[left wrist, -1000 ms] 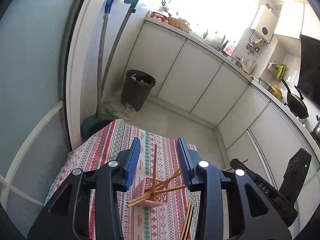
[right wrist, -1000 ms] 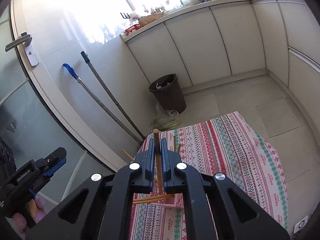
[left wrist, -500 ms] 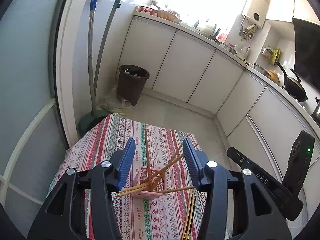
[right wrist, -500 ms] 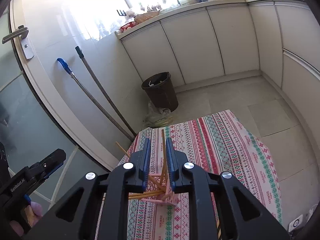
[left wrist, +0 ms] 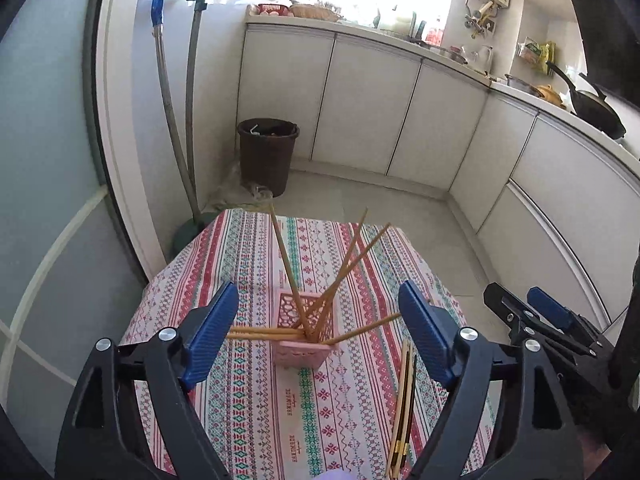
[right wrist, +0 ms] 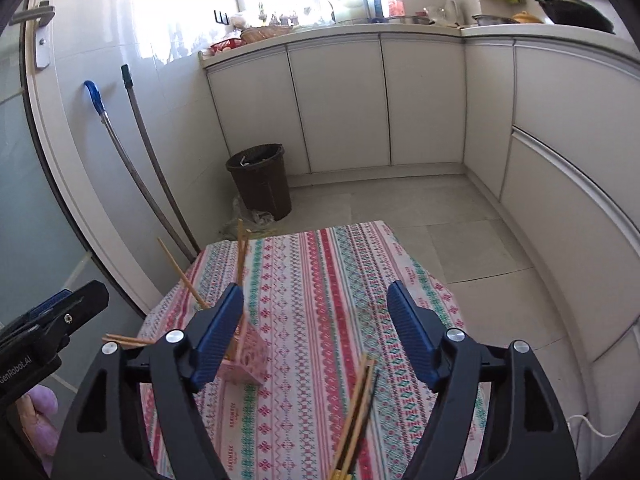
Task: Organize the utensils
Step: 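Move both grippers back toward the chopstick pile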
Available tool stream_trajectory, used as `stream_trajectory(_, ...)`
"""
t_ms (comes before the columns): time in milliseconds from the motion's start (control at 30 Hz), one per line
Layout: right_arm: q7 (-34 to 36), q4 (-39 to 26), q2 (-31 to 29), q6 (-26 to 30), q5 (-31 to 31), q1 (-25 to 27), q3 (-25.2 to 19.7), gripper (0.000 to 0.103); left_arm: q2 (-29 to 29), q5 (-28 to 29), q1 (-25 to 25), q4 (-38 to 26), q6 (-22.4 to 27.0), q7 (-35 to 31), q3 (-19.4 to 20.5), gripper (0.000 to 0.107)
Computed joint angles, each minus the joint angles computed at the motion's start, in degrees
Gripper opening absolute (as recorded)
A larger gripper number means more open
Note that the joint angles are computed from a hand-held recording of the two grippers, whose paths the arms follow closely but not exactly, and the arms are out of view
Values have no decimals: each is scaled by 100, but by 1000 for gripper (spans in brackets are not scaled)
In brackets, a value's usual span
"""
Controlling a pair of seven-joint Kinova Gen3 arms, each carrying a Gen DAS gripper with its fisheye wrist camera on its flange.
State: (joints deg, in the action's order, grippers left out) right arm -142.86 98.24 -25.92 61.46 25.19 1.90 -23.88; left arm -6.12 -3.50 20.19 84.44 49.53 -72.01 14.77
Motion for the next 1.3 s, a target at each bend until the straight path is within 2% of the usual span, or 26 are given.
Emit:
stream_trajectory(100, -61, 197, -116, 247, -10, 96, 26, 88, 81, -114, 90, 124, 123, 141, 129, 87)
stream_trajectory(167, -174, 343, -209, 402, -83, 204, 194, 93, 172, -144, 187, 163, 232, 191, 181, 91)
stream_trajectory(300, -82, 581, -387, 540, -509, 215, 986, 96, 474, -48, 443, 127, 554, 167, 227, 96)
stream_trajectory(367, 93, 641, -440, 579, -779, 202, 1430, 96, 824, -28, 653, -57, 923, 50, 280, 96)
stream_trajectory(467, 388, 662, -403, 748, -1071, 252, 1842, 96, 1273, -164, 1084, -204, 1262, -59, 314, 96)
stream_trajectory(567, 534, 757, -443, 673, -1368, 332, 2180, 96, 1640, -329, 1492, -360, 1465, -42, 331, 96)
stream_trajectory(667, 729, 798, -479, 544, -1758, 350, 2559, 96, 1999, -90, 1717, -624, 1730, -181, 196, 96)
stream_trajectory(800, 945, 840, -506, 456, -2053, 469, 2813, 96, 2537, 184, 1827, -1132, 2119, -198, 40, 96)
stream_trajectory(933, 1093, 911, -535, 341, -2438, 544, 3177, 96, 3304, 589, 1733, -2051, 2754, -444, -81, 96)
stream_trajectory(1033, 1218, 939, -500, 294, -2680, 584, 3382, 96, 3680, 668, 1731, -2510, 2880, -408, -250, 96)
stream_trajectory(1133, 1320, 975, -429, 284, -2818, 652, 3493, 96, 3786, 600, 1752, -2577, 2564, -425, -409, 92)
stream_trajectory(1233, 1451, 1015, -336, 256, -2926, 684, 3563, 96, 3793, 581, 1713, -2467, 2253, -473, -447, 82)
stream_trajectory(1300, 1558, 1023, -267, 248, -2978, 687, 3580, 96, 3828, 445, 1785, -2479, 2191, -475, -499, 70)
